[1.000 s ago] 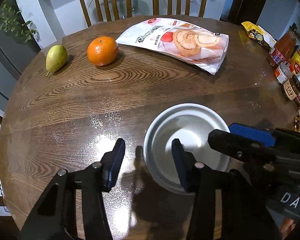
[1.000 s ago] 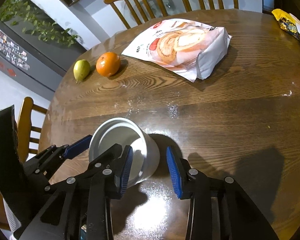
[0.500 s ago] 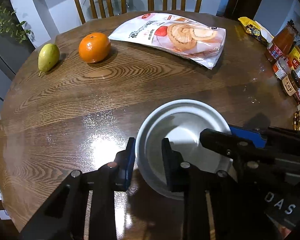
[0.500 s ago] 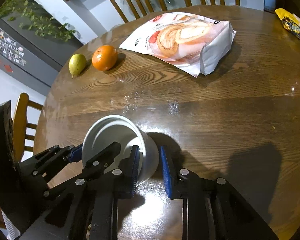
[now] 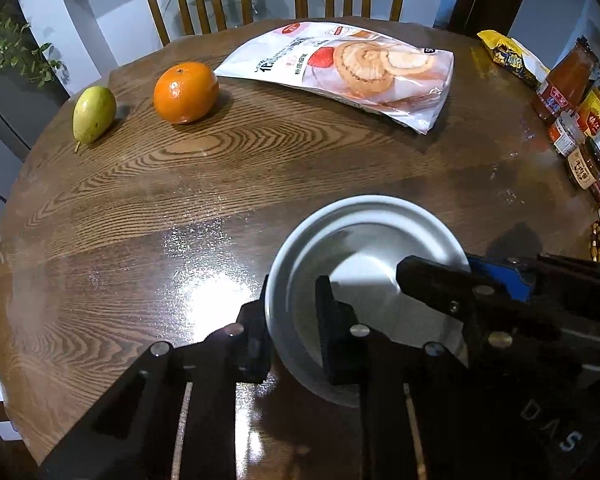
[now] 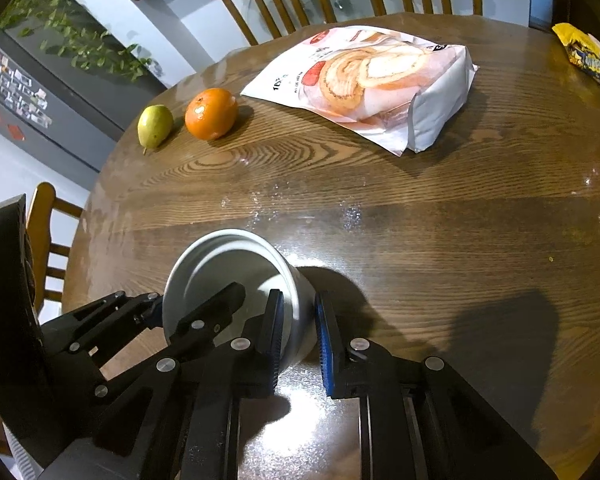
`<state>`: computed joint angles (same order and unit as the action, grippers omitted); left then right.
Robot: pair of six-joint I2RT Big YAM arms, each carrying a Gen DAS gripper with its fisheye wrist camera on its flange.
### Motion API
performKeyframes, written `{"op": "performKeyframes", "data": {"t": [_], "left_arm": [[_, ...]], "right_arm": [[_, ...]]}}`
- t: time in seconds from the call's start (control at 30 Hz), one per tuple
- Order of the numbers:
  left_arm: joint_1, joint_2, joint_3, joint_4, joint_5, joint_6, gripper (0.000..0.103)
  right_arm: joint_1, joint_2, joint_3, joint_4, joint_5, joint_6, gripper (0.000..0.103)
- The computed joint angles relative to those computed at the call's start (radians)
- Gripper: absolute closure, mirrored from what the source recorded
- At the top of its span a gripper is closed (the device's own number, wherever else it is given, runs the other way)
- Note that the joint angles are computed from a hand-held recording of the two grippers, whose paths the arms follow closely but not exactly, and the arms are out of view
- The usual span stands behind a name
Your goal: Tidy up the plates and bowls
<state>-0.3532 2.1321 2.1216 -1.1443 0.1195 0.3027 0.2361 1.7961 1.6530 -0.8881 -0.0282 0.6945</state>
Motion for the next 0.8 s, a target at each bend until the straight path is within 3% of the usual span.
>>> {"op": "performKeyframes", "data": {"t": [0.4, 0.8], "left_arm": [[0.007, -0.010, -0.011, 0.005, 0.013, -0.003, 0.087], [0.002, -0.084, -0.097, 0.081, 0.014, 0.026, 0.087]], "right_arm": [[0.006, -0.024, -0.031, 0.029, 0.008, 0.026, 0.088], [0.020, -0.066, -0.064, 0.058, 0.043, 0.052, 0.089]]}}
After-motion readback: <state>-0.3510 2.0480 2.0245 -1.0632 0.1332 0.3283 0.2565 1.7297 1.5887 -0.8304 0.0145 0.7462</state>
